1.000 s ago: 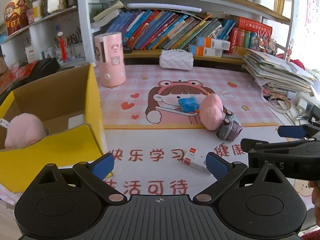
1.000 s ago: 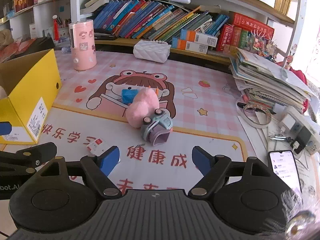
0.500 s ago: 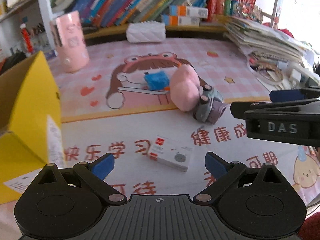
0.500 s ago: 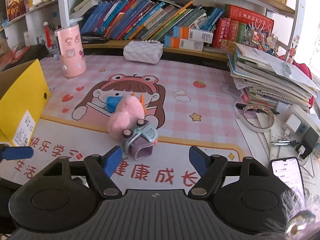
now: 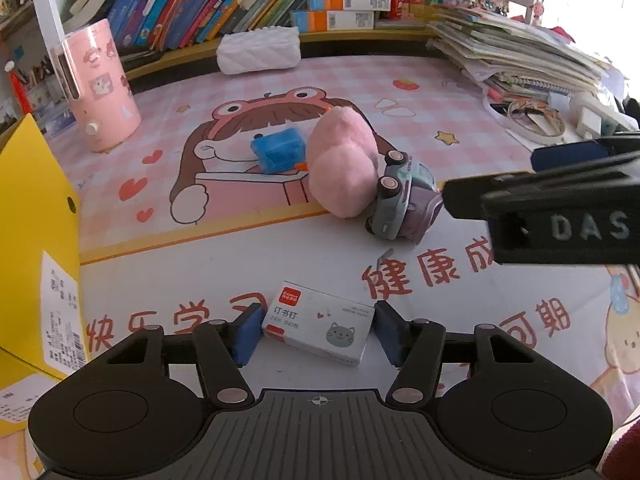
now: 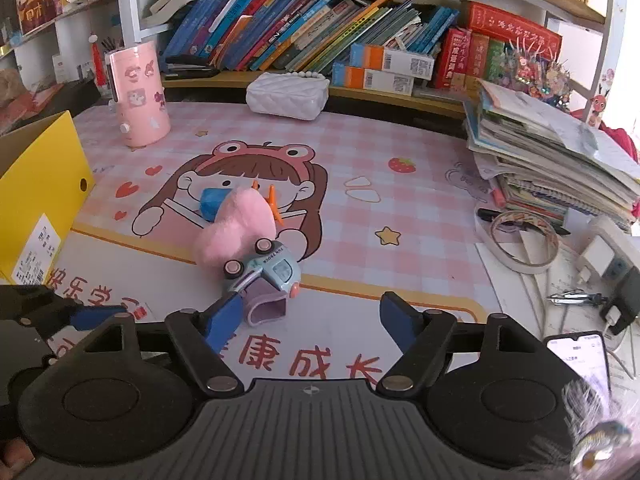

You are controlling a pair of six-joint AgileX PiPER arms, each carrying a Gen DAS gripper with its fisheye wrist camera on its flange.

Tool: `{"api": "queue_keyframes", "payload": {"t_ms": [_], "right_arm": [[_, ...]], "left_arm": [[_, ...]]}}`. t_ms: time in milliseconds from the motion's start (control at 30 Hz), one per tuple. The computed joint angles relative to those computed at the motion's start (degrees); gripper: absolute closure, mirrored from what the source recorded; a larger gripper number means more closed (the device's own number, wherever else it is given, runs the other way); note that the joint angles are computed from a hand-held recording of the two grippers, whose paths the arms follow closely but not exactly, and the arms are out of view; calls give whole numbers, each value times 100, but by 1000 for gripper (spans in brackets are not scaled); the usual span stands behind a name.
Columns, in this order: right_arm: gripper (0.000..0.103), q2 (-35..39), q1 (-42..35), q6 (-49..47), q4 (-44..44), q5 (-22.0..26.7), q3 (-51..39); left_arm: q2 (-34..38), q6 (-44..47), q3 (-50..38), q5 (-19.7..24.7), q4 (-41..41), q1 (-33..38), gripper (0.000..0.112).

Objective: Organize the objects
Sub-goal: 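Grasp the white staple box with the left tool while the right tool grasps the toy truck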

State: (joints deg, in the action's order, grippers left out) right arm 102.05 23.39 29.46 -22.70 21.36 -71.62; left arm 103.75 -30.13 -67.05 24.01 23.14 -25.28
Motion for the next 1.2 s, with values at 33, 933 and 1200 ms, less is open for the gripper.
{"api": "queue_keyframes", "payload": {"t_ms": [33, 933, 1200], "right_arm": [[25, 40, -28, -178, 190, -15, -49], [46, 1467, -122, -2672, 2056, 345, -1473], [46, 786, -75, -1741, 1735, 391, -939]], "left_arm": [[-52, -18, 32, -25, -26, 16, 54], [-1108, -1513, 823, -60, 873, 130, 54], [-1340, -1687, 1027, -233, 1048, 112, 54]]}}
